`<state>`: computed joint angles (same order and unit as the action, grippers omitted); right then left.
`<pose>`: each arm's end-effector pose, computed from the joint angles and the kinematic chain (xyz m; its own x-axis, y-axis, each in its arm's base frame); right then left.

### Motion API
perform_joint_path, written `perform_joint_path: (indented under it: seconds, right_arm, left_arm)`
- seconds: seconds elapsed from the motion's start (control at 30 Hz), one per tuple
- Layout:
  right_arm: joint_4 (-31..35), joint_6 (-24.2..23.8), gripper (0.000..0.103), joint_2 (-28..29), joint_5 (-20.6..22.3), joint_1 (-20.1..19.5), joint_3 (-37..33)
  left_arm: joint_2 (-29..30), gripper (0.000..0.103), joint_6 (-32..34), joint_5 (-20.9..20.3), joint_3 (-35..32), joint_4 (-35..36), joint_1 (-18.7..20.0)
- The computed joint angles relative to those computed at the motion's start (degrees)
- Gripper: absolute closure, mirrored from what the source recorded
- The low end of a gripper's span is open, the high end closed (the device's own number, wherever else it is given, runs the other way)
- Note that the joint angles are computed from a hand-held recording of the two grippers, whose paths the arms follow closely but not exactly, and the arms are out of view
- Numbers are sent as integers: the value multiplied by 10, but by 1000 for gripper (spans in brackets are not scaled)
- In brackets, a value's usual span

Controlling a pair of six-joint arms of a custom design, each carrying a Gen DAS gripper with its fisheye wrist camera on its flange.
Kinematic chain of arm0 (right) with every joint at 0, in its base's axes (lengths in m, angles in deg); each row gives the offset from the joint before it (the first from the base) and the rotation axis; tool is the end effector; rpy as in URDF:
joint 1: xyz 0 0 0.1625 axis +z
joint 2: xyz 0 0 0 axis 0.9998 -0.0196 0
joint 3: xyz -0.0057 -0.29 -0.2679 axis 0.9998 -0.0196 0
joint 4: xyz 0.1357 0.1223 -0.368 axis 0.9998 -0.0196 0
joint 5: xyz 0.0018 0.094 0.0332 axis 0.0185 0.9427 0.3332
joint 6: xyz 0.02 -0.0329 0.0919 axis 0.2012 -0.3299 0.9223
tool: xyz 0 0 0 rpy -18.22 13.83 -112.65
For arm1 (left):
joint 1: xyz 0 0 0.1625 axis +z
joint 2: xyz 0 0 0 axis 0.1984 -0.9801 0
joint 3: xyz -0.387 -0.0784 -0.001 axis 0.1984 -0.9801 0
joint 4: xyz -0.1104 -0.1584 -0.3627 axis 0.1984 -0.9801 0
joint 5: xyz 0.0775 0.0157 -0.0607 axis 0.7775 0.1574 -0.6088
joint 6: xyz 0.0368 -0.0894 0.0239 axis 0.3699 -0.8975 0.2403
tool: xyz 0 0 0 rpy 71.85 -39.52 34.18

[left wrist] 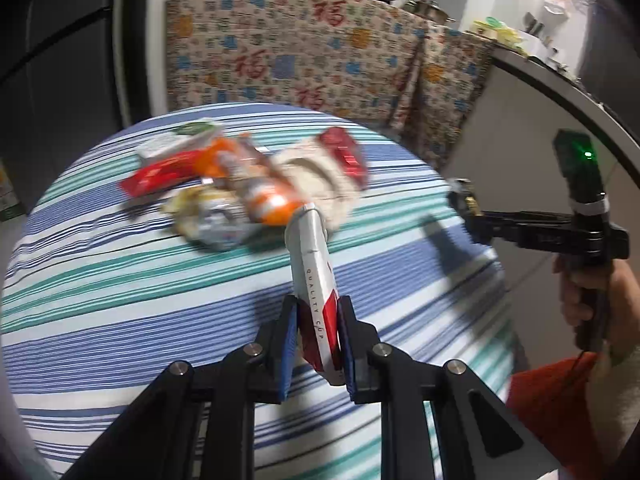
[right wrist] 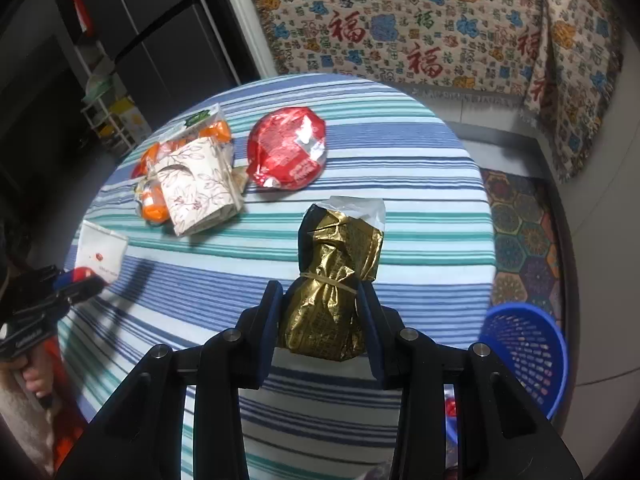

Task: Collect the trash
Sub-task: 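Carry both items over the blue wastebasket and open both grippers to drop them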

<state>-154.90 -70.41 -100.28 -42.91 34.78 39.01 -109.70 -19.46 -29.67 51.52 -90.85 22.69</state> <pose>0.3977 -0.4494 0.1561 -0.7791 -0.3769 0.5009 -0.5552 0.7859 -0.2722 -0.1827 -0.3667 0.4007 -0.8208 0.2152 -0.5292 0.4790 0.7640 -0.4322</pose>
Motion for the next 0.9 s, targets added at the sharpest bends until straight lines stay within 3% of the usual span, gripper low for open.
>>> perform_joint_path:
  seconds: [0.37, 0.7, 0.9]
  right_arm:
    - [-17, 12, 64, -102, -38, -24, 57]
    - [14, 33, 64, -234, -97, -97, 128]
    - [25, 54, 63, -292, -76, -154, 159]
  left_arm:
    - [149, 83, 53, -81, -37, -150, -31]
    - [349, 83, 107, -166, -99, -265, -21]
    - [446, 83, 114, -210, -135, -300, 2]
